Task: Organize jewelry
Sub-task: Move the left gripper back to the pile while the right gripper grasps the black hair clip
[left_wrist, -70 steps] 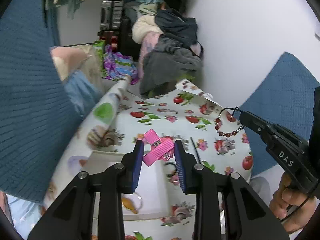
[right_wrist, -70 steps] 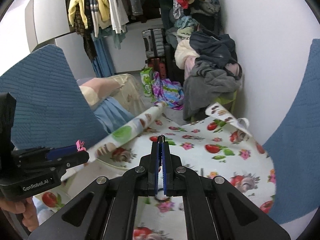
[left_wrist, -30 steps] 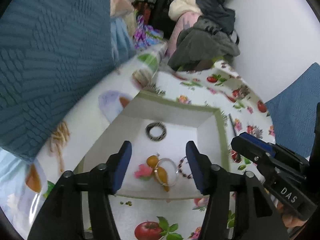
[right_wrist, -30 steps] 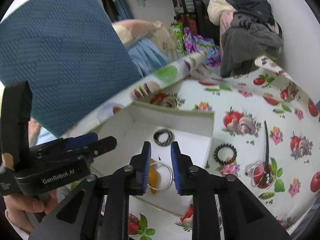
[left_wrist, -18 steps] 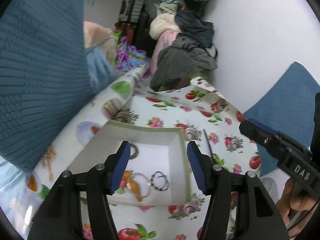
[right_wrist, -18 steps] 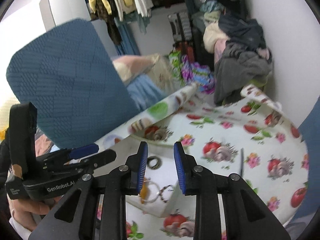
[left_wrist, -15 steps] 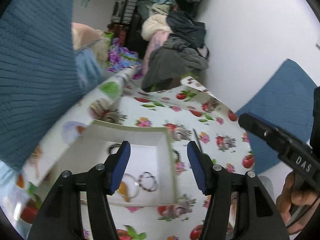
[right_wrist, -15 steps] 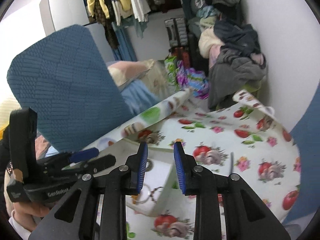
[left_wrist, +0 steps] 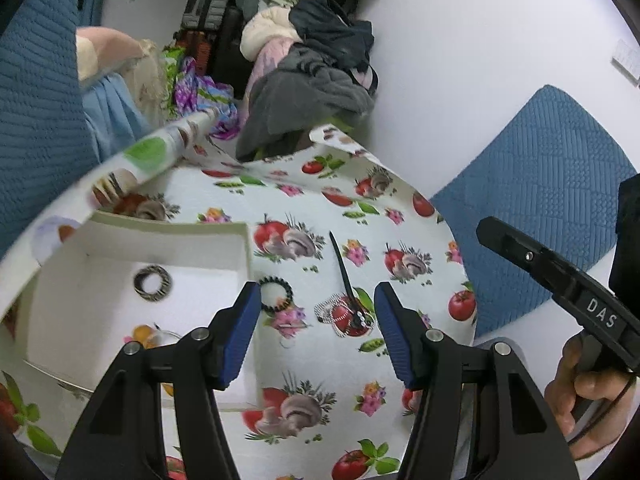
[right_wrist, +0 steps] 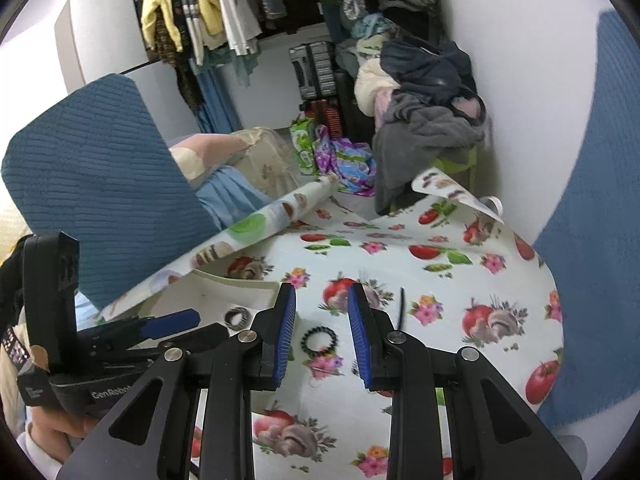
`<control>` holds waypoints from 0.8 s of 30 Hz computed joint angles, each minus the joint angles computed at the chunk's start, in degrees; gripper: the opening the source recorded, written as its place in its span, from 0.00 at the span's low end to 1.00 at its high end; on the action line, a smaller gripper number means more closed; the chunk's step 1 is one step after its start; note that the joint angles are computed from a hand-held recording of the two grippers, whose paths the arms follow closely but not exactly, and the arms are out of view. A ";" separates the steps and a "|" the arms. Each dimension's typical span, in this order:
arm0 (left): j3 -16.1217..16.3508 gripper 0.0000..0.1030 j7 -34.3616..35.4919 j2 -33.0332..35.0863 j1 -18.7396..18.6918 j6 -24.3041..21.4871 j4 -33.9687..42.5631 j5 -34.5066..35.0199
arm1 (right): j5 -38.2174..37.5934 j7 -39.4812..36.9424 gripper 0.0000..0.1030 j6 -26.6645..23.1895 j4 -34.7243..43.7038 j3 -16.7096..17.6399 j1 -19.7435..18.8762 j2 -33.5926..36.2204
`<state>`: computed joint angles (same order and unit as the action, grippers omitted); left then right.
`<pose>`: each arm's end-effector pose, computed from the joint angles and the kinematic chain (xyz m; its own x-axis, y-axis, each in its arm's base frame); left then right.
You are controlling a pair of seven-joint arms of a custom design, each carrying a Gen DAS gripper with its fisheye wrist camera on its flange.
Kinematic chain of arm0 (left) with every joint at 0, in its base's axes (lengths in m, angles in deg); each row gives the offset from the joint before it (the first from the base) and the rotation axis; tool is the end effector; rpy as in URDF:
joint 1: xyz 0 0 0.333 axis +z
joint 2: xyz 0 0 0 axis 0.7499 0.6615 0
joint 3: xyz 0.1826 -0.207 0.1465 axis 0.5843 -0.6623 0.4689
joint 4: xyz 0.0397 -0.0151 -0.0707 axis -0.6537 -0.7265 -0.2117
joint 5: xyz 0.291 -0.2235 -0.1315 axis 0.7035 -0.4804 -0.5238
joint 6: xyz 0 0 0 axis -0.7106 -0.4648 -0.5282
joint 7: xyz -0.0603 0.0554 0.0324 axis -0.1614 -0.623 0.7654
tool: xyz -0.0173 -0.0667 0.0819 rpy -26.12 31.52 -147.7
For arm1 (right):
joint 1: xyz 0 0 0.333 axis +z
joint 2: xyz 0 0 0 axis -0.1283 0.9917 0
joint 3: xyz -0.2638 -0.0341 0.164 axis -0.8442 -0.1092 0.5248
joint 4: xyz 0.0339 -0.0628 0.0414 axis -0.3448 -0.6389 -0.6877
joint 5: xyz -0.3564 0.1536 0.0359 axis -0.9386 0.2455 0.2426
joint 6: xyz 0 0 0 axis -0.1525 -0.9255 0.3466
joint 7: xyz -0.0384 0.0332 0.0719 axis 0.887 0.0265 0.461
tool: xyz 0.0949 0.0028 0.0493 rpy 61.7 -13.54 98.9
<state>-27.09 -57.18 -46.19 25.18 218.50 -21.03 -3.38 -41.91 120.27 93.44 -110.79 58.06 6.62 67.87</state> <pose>0.5669 -0.3917 0.6260 0.0589 -0.9140 0.4014 -0.7455 -0.3077 -0.5912 0.6239 0.2025 0.6721 0.5227 -0.8373 -0.1601 -0.6248 -0.2485 -0.7402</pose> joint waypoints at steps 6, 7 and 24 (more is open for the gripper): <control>-1.06 0.57 2.28 3.30 -0.67 -0.25 2.25 -2.88 | -0.09 -0.06 0.24 0.71 -5.66 -1.14 -1.39 -1.15; -1.20 0.56 2.72 3.59 -0.58 0.54 2.10 -3.55 | -0.49 0.09 0.24 1.18 -6.79 -1.37 -1.57 -1.17; 1.49 0.45 14.86 21.61 -6.70 -17.00 25.83 -3.43 | 3.22 -4.60 0.23 -4.01 0.05 -0.06 -4.92 12.11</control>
<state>-25.60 -42.32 -24.57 18.48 201.50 4.80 -6.81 -38.69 115.66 89.43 -110.74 58.00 1.70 79.98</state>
